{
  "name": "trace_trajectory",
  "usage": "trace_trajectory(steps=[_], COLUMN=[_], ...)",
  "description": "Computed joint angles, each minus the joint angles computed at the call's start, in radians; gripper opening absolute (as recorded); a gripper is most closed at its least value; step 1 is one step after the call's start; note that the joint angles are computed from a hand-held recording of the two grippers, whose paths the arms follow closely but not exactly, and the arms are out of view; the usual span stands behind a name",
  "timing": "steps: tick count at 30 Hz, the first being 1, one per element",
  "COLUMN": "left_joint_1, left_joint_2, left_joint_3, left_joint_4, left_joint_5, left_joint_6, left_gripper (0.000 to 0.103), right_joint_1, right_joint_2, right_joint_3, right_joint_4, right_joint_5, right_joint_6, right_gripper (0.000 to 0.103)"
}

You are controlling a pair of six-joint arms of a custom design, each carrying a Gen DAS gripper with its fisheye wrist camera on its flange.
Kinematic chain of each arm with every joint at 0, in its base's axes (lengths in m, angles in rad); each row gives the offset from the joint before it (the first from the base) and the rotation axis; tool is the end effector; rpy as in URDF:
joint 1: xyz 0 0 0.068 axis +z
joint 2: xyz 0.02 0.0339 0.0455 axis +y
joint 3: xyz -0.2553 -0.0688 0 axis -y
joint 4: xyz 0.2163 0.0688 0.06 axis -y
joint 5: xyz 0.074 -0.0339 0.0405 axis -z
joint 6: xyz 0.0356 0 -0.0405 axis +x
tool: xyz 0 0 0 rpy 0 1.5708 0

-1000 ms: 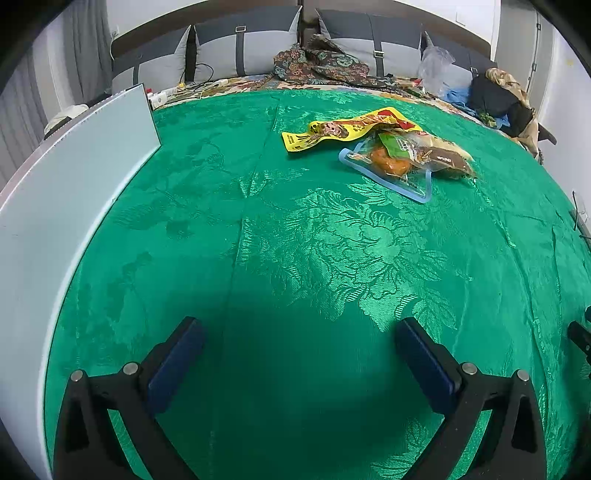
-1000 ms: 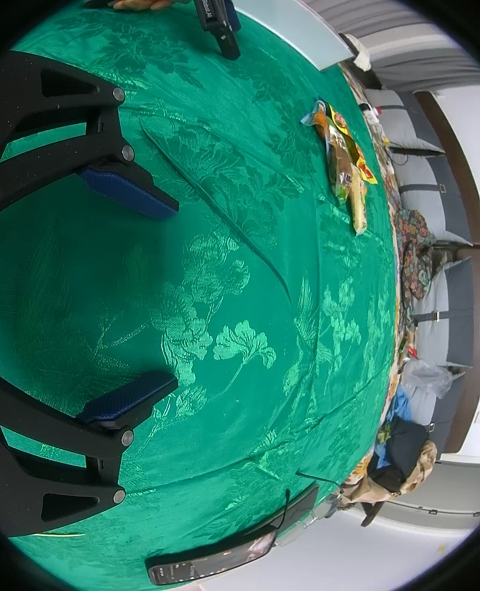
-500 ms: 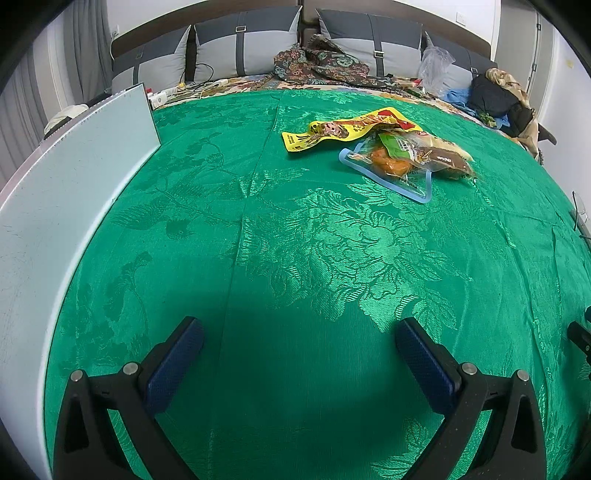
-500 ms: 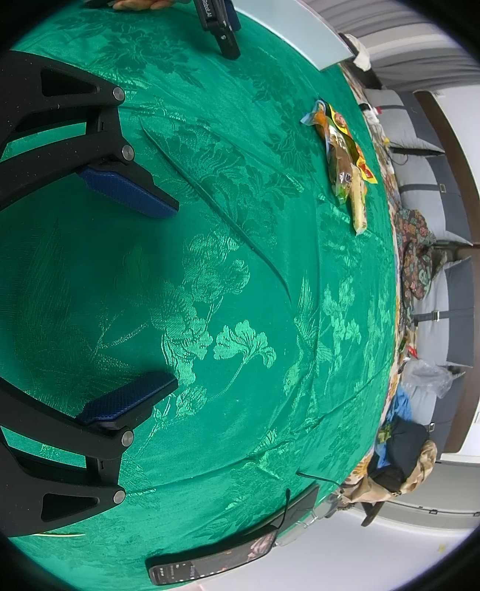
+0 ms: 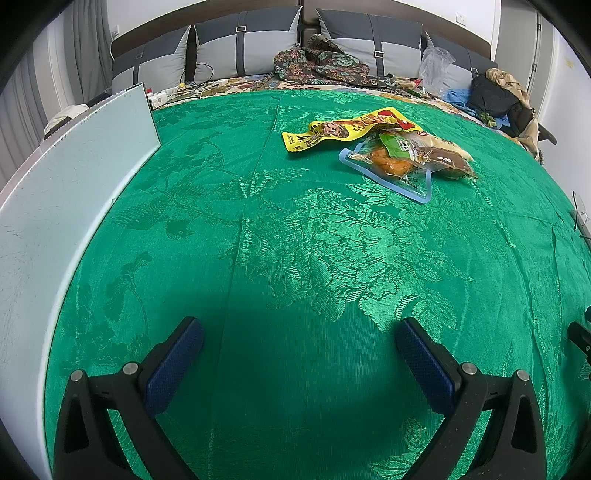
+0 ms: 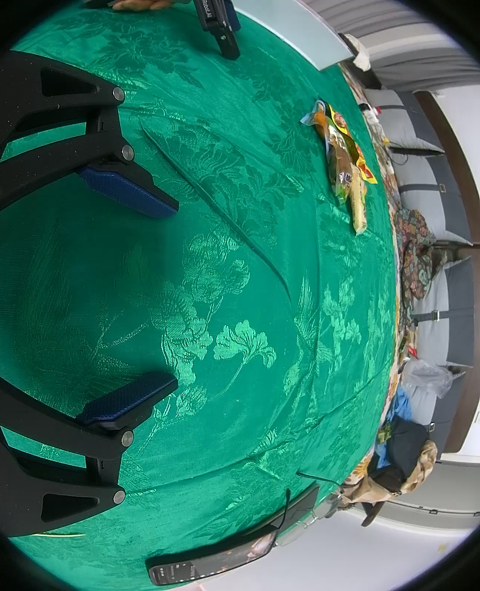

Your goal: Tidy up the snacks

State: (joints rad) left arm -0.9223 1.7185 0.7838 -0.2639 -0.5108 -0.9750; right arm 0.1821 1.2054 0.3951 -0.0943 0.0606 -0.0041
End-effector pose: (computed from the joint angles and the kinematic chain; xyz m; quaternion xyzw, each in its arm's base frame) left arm 0.1785 -0.2067 0.1298 -0.0718 0.9493 -0.0008 0.3061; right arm 0.1863 0.0321 0.1505 -0.0780 0.9414 0.0005 0.3281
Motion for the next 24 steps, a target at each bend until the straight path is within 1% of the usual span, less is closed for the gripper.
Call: trace_trajectory(steps=[21, 22, 24], left_joint_1=[0.002, 0.003, 0.02], left_joint_2=[0.0, -0.001, -0.011], left_joint_3=[0.0, -0.001, -0.003], left_joint_4=[-0.001, 0.0, 0.006], left_joint_5=[-0.001, 0.002, 0.033], left_joint_6=[0.002, 0.006, 0.069], left_gripper=[0.103, 0.103, 0.103], right_joint_1=[-0.001, 0.0, 0.0], right_joint_2=[0.002, 0.002, 0.003], right_joint_3=[0.0, -0.001, -0.001], right_joint_4=[0.003, 0.003, 0.004], right_joint_5=[-0.001, 0.001, 0.001], right_joint_6=[0.0, 0.001, 0.001], right_gripper=[0.088, 0.088, 0.088])
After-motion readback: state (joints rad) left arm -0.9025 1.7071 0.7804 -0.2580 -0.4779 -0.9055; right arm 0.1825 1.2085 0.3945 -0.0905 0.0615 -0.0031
